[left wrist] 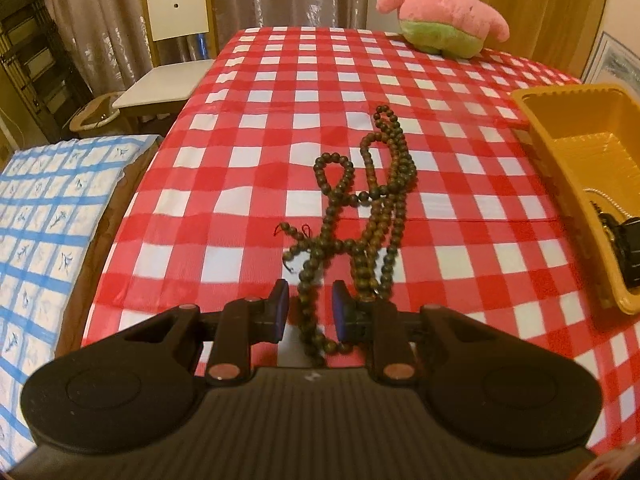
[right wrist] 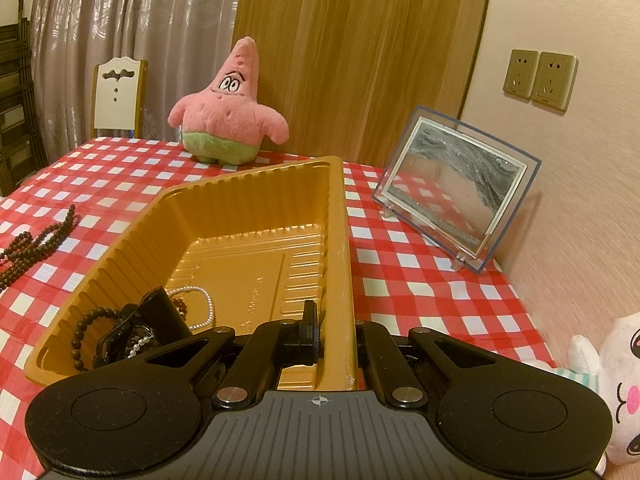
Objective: Organize jewelry
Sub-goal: 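Grasp the long dark wooden bead strand with the left tool, then lift the bead strand high so it hangs free of the table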
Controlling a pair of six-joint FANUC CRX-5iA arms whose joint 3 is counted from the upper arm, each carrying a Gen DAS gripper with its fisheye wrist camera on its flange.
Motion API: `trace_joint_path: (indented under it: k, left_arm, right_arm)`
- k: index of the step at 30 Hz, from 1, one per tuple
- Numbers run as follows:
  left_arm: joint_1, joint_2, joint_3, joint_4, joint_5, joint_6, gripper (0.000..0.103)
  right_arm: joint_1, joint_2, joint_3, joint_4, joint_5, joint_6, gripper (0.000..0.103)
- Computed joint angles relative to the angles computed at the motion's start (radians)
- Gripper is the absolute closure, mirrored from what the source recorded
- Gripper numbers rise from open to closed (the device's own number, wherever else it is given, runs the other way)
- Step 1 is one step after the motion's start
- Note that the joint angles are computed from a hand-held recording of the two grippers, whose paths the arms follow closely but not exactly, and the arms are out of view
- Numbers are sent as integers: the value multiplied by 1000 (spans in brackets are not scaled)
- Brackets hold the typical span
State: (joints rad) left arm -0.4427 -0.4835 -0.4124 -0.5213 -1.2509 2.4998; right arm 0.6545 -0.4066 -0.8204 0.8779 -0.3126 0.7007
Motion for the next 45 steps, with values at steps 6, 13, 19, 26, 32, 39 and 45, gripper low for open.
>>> trace_joint_path:
  k: [6,13,19,26,32,39,45]
  left_arm:
    - [49,16,-5,26,26,-58,84]
    - [62,0,-11,35,43,-94,97]
    - [49,-48,20,18,65,-116,97]
    - [9,-76,117,-47,98,-174,97]
    - [6,-81,204,-84,124,-233,97]
    - [-23,-90,272,-111,138,-265,97]
    - [-71,-86,327,-147,159,-261,97]
  right_arm:
    - [1,1,1,1,-1,-1,100]
    - [0,1,-1,1,0,-2,100]
    - [0,2,1,1,0,-1,100]
    - [-3,1,-5,12,7,-10,100]
    - [1,-1,-4,13,5,-10,100]
    - [5,-1,2,0,0,1,100]
    - [5,-1,2,-1,0,3,100]
